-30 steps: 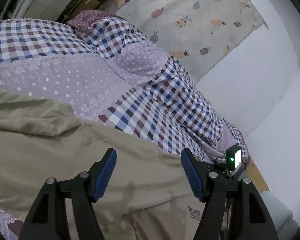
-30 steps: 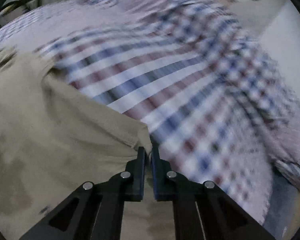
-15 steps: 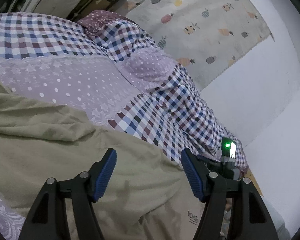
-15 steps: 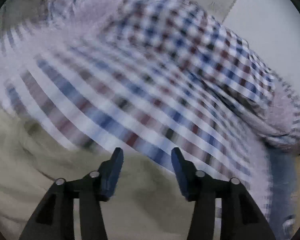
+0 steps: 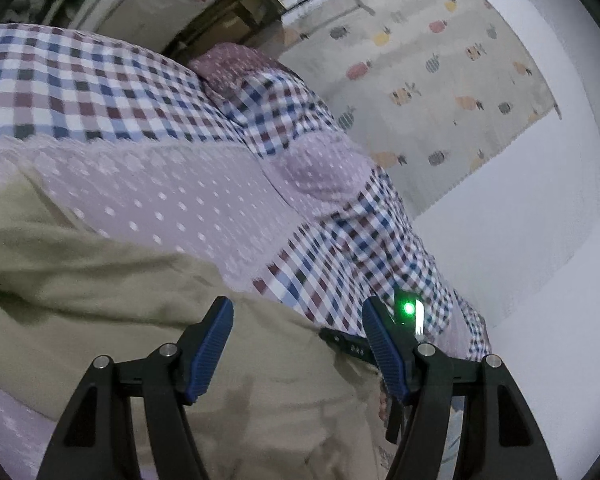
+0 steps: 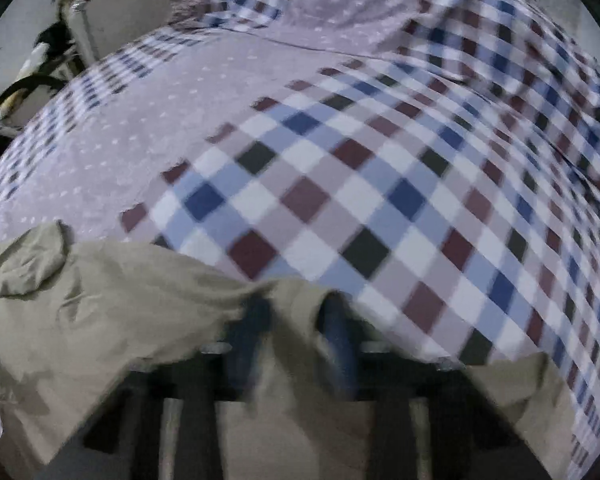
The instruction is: Fold clothes
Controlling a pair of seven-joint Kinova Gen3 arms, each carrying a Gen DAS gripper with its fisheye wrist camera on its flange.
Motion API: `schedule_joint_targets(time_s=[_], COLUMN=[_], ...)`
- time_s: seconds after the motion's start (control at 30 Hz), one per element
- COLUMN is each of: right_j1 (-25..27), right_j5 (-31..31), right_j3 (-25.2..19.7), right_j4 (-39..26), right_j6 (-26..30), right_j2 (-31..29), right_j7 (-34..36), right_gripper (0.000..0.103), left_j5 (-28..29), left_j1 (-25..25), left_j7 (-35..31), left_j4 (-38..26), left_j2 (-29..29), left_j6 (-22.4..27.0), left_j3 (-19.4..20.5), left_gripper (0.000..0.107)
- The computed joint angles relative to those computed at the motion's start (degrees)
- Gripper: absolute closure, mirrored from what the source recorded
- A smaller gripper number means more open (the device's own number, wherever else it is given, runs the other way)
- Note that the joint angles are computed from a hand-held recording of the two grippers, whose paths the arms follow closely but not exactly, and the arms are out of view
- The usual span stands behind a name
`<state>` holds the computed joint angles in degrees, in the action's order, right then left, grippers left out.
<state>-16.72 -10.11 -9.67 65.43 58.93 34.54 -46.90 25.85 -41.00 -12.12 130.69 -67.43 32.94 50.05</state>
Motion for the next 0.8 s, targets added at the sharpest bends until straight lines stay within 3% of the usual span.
schedule_joint_targets(time_s=[0.1, 0.23, 0.33, 0.4, 0.47, 0.53, 0.7, 0.8], right_j1=[-4.37, -9.95, -12.65, -11.1, -8.05, -3.67, 4.25, 2.04], right_j5=[0.6, 4.61, 11.6, 15.7, 16.44, 13.45, 1.8, -4.17], right_j3=[4.34, 8.54, 8.98, 5.74, 1.85, -3.45, -15.85, -14.9], right_j4=[4.55, 9.26, 10.5, 14.16, 16.57, 17.47, 14.06, 13.4], right_j6=[-6.94, -15.76, -17.2, -21.02, -24.09, -23.42, -12.37, -6.28], right_j2=[-3.5, -6.45, -7.54, -10.64, -13.46, -15.79, -13.59, -12.13], right_j7=[-0.38, -8.82, -15.76, -20.39, -23.55, -23.49, -15.3, -11.98], right_gripper=[0.097, 0.089, 0.075, 0.044, 0.035, 0.032, 0.032, 0.032], left_j5=[-5.8, -15.12, -19.57, -17.95, -15.92, -15.94, -14.79, -15.23], left_j1=[1.12, 4.17, 6.64, 6.62, 7.04, 8.66, 8.32, 9.18], left_j7=[4.12, 8.03, 7.54, 3.81, -0.68, -2.85, -10.03, -11.14], left_j4=[-0.35, -0.19, -0.33, -0.51, 0.82, 1.3, -0.09, -0.45], left_j2=[-4.17, -7.3, -6.26, -5.74, -6.12, -4.01, -0.39, 1.76], left_j6=[6.99, 16.31, 23.3, 26.01, 26.6, 25.47, 23.22, 21.73], left_j3=[-3.79, -8.25, -10.6, -13.01, -16.02, -16.07, -13.54, -12.66], left_gripper=[0.037, 0.037, 0.037, 0.037, 0.037, 0.037, 0.037, 0.037])
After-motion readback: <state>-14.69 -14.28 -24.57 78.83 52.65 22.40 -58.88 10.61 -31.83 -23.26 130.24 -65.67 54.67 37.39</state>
